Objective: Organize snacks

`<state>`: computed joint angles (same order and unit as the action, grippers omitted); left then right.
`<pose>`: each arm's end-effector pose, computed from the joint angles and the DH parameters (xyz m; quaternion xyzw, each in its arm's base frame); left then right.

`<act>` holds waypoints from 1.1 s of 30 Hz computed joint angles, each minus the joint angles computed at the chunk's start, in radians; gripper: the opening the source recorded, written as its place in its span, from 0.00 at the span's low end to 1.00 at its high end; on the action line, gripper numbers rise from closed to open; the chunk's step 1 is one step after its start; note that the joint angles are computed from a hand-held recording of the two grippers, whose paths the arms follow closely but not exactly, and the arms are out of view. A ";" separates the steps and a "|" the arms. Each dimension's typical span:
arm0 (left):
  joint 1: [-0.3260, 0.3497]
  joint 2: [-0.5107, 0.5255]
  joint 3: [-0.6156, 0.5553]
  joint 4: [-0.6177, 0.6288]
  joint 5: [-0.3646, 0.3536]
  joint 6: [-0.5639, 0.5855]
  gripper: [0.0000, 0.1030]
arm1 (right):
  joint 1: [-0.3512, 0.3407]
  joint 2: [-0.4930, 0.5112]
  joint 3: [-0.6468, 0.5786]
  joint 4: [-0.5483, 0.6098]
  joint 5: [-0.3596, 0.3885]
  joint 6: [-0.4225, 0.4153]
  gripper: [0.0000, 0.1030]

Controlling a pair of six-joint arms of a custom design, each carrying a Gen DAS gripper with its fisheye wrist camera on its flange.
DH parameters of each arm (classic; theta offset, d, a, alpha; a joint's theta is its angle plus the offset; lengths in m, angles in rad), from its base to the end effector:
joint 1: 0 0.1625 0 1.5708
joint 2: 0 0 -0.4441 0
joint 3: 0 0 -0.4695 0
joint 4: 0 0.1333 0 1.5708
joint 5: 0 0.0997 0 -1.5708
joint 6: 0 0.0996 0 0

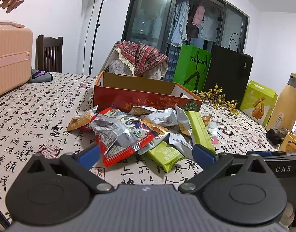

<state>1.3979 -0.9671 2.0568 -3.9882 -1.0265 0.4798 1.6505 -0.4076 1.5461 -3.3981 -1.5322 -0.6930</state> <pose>0.0830 -0.5993 0.1882 0.0863 0.7717 -0.5541 0.2999 0.1960 -0.7314 -0.1012 0.3607 -0.8693 0.3273 0.0846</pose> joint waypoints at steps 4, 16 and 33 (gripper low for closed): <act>0.001 0.001 -0.002 0.003 -0.002 -0.002 1.00 | 0.000 -0.001 0.001 0.002 -0.001 0.000 1.00; 0.010 0.005 -0.006 0.006 -0.012 -0.009 1.00 | -0.001 0.008 -0.006 -0.002 -0.008 -0.005 1.00; 0.012 0.006 -0.007 0.007 -0.014 -0.013 1.00 | 0.001 0.013 -0.015 0.004 -0.017 -0.009 1.00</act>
<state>1.4103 -0.9610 2.0499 -3.9810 -1.0403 0.4664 1.6512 -0.3949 1.5314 -3.3938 -1.5494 -0.7015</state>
